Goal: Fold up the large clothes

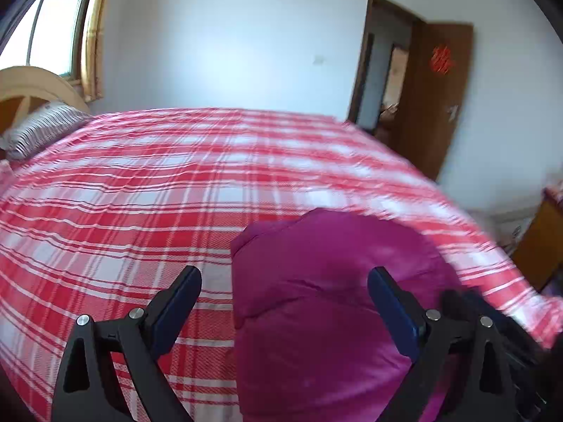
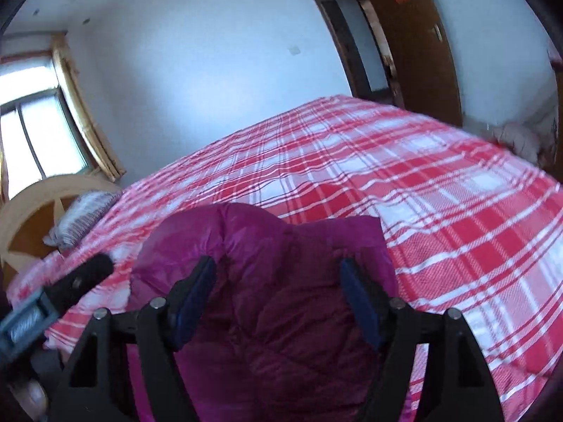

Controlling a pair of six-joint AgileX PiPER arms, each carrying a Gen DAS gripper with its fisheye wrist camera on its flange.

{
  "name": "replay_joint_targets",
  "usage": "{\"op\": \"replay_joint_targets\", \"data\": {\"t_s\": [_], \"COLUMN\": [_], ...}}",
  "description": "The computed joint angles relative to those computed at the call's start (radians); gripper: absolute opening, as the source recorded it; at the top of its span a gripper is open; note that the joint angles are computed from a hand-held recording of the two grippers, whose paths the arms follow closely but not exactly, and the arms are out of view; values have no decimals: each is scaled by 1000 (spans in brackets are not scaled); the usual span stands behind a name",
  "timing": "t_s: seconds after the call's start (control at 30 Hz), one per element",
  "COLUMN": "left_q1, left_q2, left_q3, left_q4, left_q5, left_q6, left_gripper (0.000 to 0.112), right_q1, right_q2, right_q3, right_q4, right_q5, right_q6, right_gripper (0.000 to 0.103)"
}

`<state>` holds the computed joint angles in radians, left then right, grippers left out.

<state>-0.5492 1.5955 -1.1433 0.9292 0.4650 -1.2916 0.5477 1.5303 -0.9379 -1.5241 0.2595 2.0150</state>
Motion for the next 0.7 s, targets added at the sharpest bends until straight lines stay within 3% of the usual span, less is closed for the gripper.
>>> {"op": "replay_joint_targets", "data": {"t_s": [0.1, 0.2, 0.4, 0.5, 0.63, 0.7], "left_q1": [28, 84, 111, 81, -17, -34], "left_q2": [108, 127, 149, 139, 135, 192], "left_q3": [-68, -48, -44, -76, -130, -199], "left_q4": [-191, -320, -407, -315, -63, -72], "left_q5": [33, -53, -89, -34, 49, 115], "left_q6": [192, 268, 328, 259, 122, 186], "left_gripper": [96, 99, 101, 101, 101, 101], "right_q1": [-19, -59, -111, -134, -142, -135], "right_q2": [26, 54, 112, 123, 126, 128], "right_q3": [2, -6, -38, -34, -26, -32], "right_q4": [-30, -28, 303, 477, 480, 532], "right_q5": [-15, -79, -161, -189, -195, -175], "right_q6": [14, 21, -287, -443, -427, -476], "right_gripper": [47, 45, 44, 43, 43, 43]}}
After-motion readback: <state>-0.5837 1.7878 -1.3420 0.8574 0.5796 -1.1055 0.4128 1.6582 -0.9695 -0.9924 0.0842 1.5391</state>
